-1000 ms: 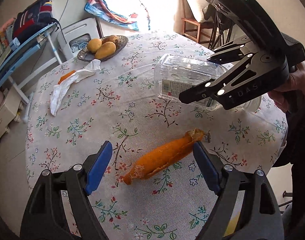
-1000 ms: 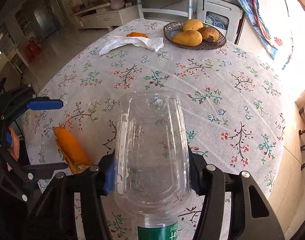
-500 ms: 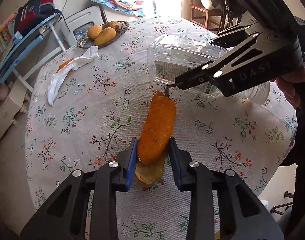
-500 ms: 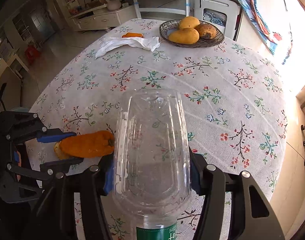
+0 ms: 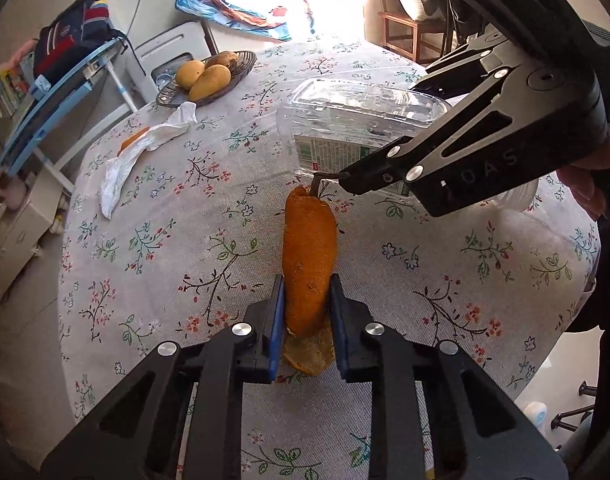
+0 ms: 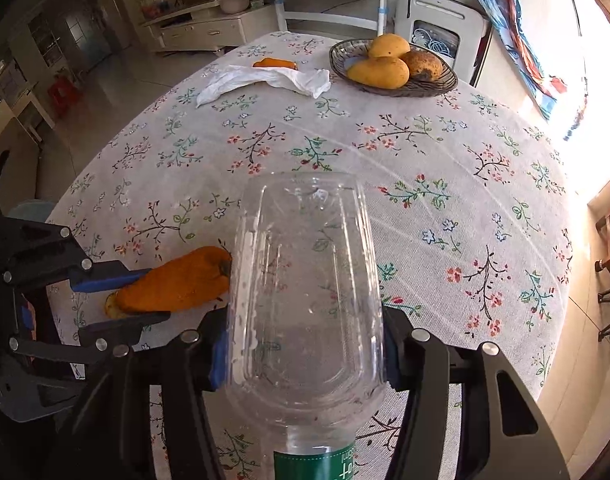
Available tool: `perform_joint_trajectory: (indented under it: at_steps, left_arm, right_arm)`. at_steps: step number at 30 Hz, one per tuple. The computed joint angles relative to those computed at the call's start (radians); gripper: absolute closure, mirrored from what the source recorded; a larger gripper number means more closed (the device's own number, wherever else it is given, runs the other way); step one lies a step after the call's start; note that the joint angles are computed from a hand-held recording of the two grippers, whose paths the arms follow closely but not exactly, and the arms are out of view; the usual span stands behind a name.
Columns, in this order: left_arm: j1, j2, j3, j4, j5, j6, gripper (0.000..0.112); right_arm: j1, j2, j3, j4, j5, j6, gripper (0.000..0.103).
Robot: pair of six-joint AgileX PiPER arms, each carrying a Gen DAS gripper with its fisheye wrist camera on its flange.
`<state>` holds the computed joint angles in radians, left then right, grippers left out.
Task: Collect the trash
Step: 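Carry the bottle and orange peel over the yellow basin with both grippers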
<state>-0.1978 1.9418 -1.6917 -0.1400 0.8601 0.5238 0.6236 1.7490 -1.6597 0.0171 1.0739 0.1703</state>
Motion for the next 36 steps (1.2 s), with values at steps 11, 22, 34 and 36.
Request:
perform_joint_trajectory:
  at_steps: [11, 22, 34, 36]
  left_arm:
    - [0.172, -0.096, 0.082, -0.214, 0.033, -0.021, 0.095]
    - [0.275, -0.263, 0.333, -0.383, -0.04, 0.022, 0.094]
    - [0.405, -0.448, 0.562, -0.549, -0.05, 0.176, 0.094]
    - [0.428, -0.475, 0.593, -0.578, -0.044, 0.204, 0.094]
  right_arm:
    - [0.08, -0.218, 0.267, 0.095, -0.242, 0.168, 0.048]
    - [0.261, -0.361, 0.446, -0.044, -0.391, 0.456, 0.048]
    - [0.621, -0.454, 0.586, -0.359, -0.413, 0.972, 0.048]
    - [0.669, -0.444, 0.594, -0.36, -0.404, 1.005, 0.048]
